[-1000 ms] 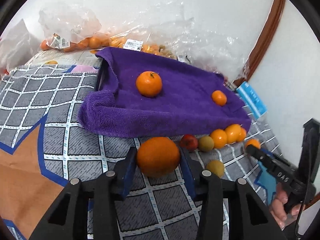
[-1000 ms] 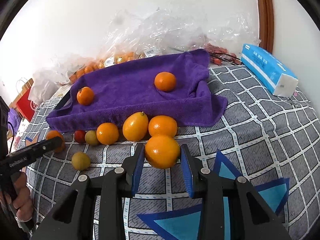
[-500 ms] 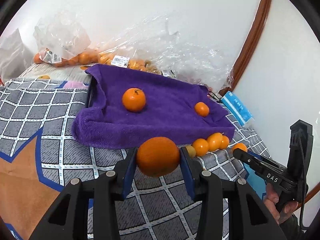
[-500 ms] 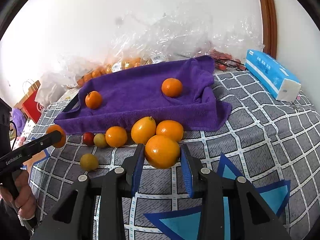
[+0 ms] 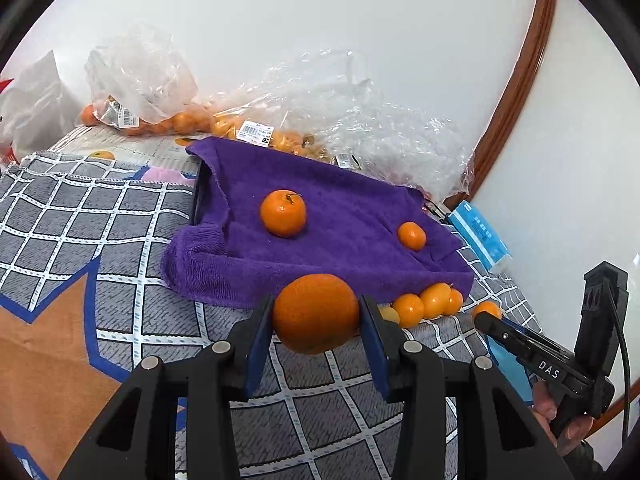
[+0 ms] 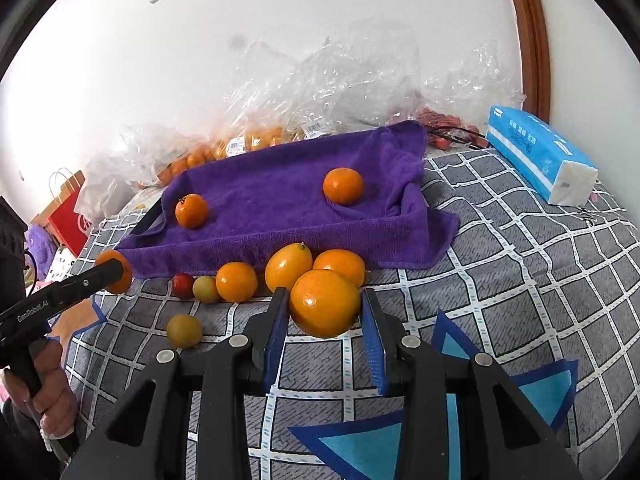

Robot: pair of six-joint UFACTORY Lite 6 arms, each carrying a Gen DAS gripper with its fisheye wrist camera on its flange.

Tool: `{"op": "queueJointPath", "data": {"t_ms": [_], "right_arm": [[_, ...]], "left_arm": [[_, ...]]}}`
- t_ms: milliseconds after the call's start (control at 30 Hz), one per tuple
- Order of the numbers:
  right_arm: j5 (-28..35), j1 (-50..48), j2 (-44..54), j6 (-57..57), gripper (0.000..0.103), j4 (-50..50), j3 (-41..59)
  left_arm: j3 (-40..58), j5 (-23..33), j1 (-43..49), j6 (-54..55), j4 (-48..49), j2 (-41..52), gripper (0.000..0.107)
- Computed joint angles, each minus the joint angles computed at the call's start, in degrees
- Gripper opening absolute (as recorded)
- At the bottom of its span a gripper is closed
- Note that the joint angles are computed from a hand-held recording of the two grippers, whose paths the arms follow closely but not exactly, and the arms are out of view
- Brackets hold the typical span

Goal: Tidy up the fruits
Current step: 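Grasp a large orange with the right gripper while the left grasps another large orange, then carry both held oranges up and over the purple towel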

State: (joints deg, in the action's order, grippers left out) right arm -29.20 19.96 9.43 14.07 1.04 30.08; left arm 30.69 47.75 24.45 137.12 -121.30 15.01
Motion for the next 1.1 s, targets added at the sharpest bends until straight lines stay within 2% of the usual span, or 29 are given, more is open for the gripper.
{"op": "queueJointPath", "data": {"t_ms": [567,700,867,967,1100], "right_arm": [[-0.93,-0.03,-0.57,-0.92,0.036,3.52,-0.78],[-0.41,-2.93,-0.37,7.34,0.036,-6.15,-0.51],[2.01,-2.32,-2.97,7.86,0.036,-6.38,-1.09],[4.79,-0.94,-5.58,2.93,0.036,-1.92,-0.84],[9.04,-0.28,-7.13,-1.54,0.036,2.07,1.64]], "left_arm": [[0.41,0.75,1.04,-0.86,-0.85,0.76,0.04],[-0.25,1.76,1.9,-0.9,-1.24,0.38,0.04],[-1.12,2.59,3.34,-2.0,-1.32,-1.05,0.04],[-3.13,2.06,4.06,-1.74,-2.21,-4.36,0.04],[-2.83,0.46,5.98,-9.52,4.48,-8.08,0.04]]}}
